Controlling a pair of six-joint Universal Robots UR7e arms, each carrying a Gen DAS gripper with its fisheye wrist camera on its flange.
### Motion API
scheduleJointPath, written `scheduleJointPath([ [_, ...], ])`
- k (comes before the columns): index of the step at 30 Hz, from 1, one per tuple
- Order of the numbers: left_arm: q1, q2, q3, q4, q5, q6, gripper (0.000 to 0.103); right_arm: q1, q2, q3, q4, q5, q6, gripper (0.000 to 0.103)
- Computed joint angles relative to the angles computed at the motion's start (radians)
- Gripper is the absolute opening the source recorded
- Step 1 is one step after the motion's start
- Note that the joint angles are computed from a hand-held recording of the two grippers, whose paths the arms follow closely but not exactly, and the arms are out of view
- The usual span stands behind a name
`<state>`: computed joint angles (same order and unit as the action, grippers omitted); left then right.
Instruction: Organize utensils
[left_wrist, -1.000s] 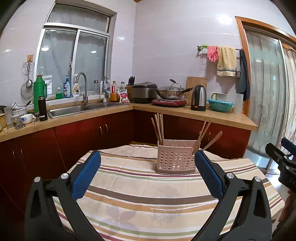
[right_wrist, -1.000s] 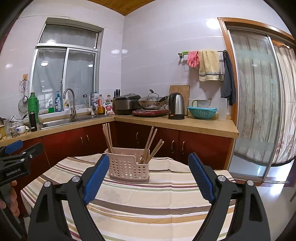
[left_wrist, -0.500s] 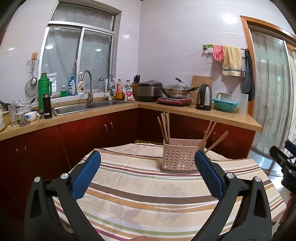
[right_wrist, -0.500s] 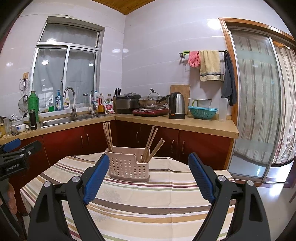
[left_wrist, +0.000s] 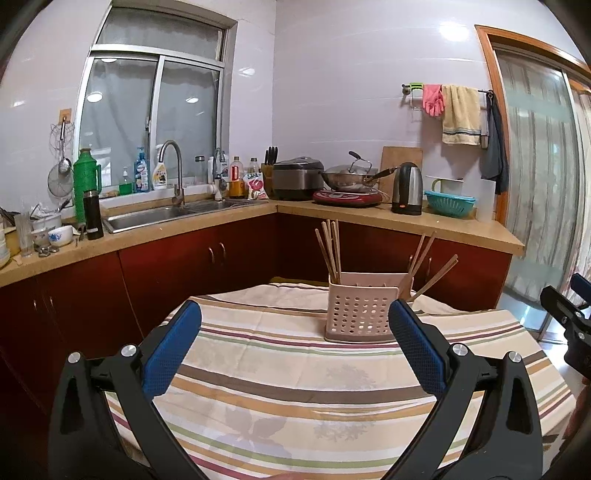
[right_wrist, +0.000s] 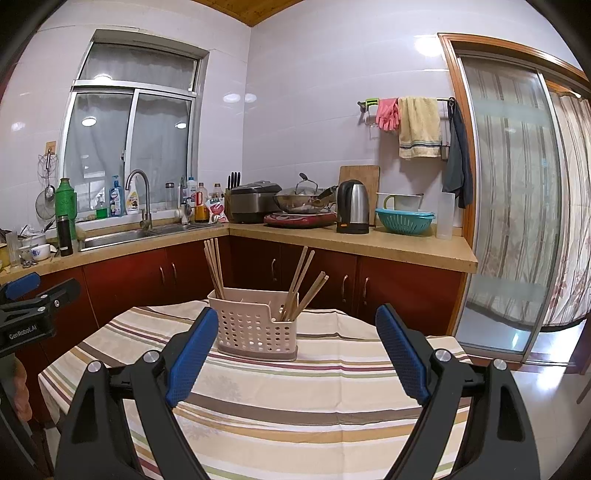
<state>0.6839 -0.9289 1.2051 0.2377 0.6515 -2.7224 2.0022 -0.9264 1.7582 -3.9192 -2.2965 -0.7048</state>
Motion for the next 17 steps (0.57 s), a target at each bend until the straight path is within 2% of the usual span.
scheduleJointPath([
  [14,0.025,0.037,-0.047,0.027,0.015,0.003,0.099,-0.022,-0.001,0.0,0.02,0.004,0.014,0.085],
  [17,0.064,0.092,-0.131,0.124,0.023,-0.063,0.099,-0.044,-0.005,0.002,0.039,0.001,0.034,0.085],
])
